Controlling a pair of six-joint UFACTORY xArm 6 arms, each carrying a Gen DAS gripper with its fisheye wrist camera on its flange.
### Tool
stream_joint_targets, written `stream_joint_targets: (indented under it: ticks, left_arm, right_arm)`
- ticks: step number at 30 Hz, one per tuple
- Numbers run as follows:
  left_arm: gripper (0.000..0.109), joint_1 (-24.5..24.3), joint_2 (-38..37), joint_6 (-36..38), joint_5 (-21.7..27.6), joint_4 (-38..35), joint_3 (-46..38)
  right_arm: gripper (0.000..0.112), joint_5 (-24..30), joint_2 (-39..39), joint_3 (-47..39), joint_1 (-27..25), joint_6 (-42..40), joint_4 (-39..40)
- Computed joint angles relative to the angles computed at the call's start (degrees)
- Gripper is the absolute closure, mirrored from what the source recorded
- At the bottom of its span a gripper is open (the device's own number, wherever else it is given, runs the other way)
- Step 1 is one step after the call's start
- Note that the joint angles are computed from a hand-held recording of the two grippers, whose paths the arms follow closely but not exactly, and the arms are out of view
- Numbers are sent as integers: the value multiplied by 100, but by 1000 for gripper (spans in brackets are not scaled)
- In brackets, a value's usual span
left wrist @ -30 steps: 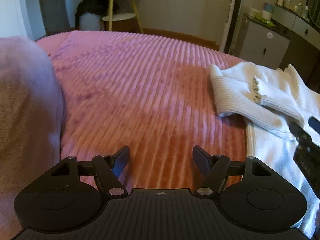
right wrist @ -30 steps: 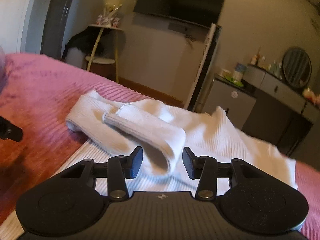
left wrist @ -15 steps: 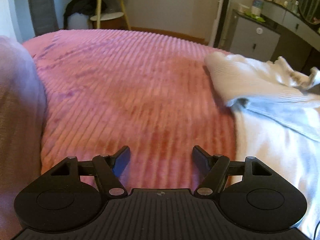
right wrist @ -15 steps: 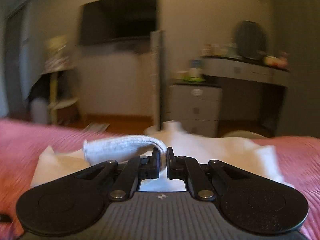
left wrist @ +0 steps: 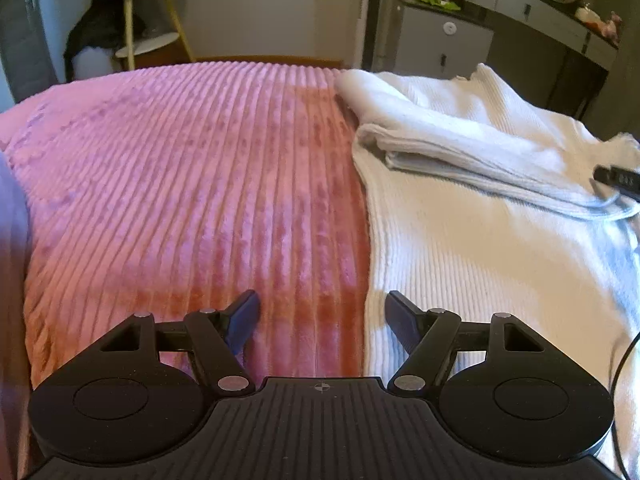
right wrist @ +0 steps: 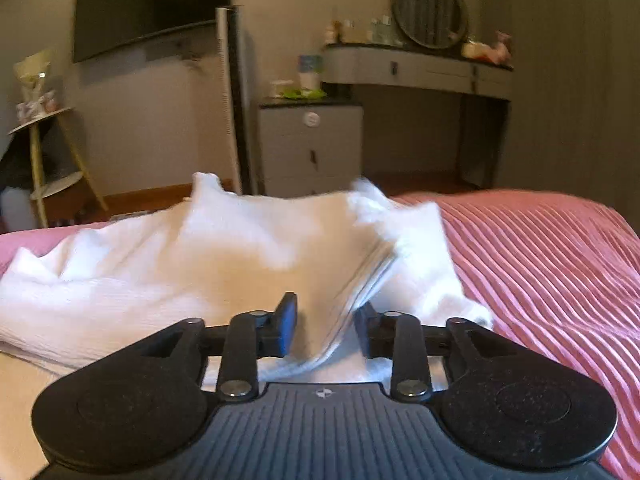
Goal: Fold small clothes
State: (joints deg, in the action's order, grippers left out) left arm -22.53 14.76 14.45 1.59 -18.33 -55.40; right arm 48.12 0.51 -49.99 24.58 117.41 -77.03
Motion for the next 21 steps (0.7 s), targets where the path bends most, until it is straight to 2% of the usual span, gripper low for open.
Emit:
stream_joint_targets:
  ticks: [3,5,7,11,14,16,19,20,21]
  left_arm:
    - [32,-17,-12,125,13,-144,3]
    - [32,-24,4,159,23,-191,-21]
    - [32,-27,32,240,25,-275,-52]
    - [32,-37,29,330,23,-349,-59]
    - [32,-72,51,671,82,-765,-125]
    - [32,-66,57,605,72,-684,-122]
    - [32,-57,76,506,80,-567,-140]
    - [33,-60,86,527,83,-587,-150]
    - [33,-63,100,552,77,-605,-159]
  right_arm:
    - [82,-398,-11,14,-244,197,-92]
    - [86,-631,-115,120,-366,620,-197]
    - [105,-863,-184,196,-569,931,-341]
    - [106,-619,-254,193,-529,525,-169]
    - [106,-306,-422,199,-370,703,-603]
    - [106,-78,-515,235,-286,805,-789]
    - [105,92,-515,288,-368,608,-644]
    - [103,39,-484,320,-448,484,-535]
    - [100,-254,-393,314,-636,262,-225]
